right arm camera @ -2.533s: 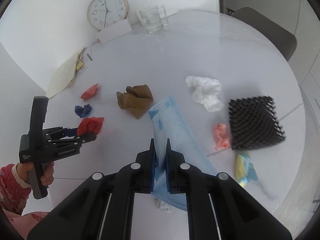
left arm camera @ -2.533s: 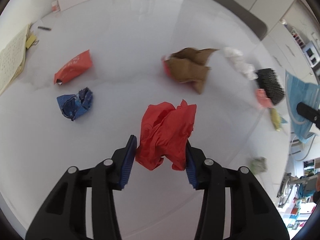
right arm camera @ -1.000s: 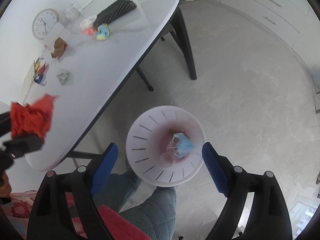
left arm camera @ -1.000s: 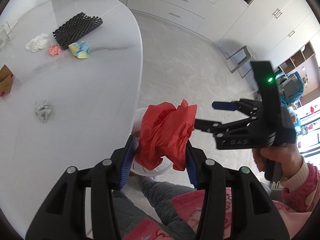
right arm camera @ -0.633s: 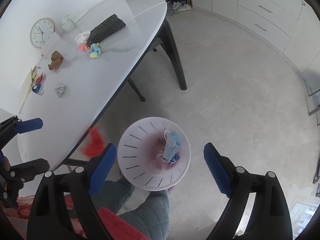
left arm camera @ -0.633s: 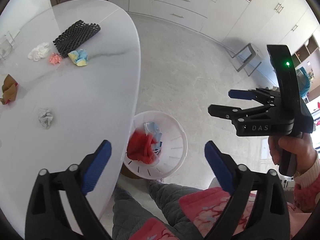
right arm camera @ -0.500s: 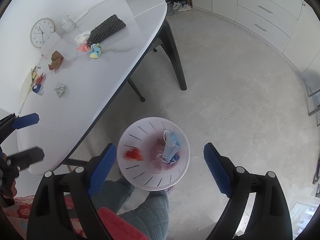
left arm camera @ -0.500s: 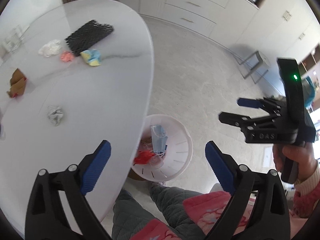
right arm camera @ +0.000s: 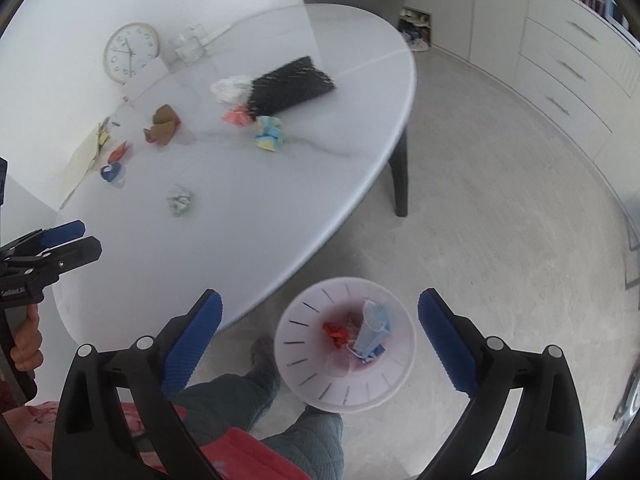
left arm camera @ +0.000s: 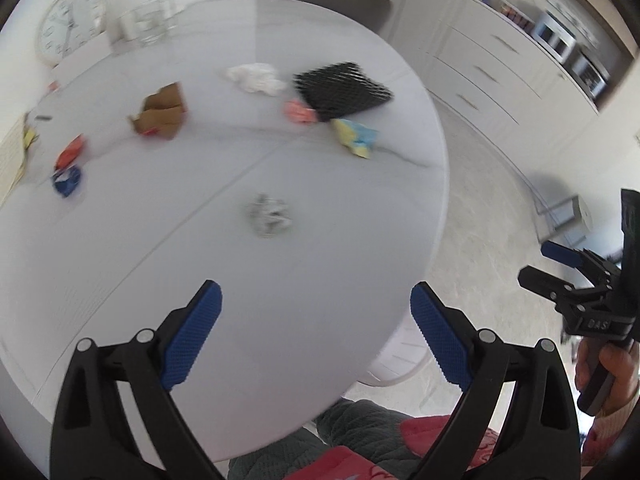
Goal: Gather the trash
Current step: 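Move both tools back over the table toward the blue crumpled wrapper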
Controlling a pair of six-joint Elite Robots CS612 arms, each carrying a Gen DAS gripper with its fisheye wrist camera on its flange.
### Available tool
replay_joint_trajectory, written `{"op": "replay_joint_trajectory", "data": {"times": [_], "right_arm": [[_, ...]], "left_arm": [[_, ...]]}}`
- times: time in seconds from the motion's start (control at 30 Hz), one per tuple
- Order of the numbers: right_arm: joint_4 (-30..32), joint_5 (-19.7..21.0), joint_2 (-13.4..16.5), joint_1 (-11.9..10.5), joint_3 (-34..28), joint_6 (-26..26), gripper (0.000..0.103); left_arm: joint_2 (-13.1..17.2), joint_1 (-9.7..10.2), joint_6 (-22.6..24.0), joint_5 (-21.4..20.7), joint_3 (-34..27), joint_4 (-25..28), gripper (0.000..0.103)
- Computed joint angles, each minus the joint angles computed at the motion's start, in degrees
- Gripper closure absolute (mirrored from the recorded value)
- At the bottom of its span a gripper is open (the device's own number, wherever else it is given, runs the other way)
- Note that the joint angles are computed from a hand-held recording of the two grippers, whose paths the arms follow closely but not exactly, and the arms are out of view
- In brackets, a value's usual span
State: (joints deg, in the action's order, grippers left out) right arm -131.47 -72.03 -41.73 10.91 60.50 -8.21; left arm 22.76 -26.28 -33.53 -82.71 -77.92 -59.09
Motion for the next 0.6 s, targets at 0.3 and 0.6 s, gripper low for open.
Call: {"op": "replay_joint_trajectory", "data": {"times": [0.3,0.6], "right_arm": [[4.92,0.63,4.55,4.64,-9.07,-4.20,0.003],[9.32,-0.58,9.16,8.16,-17.44,-3.06,0.003]], "left_arm": [[1.54,3.96,-5.26,3.50,-5.42,4.69,0.008],[2.83,8.31,-5.44,3.89,-8.41,6.63,0.008]]}}
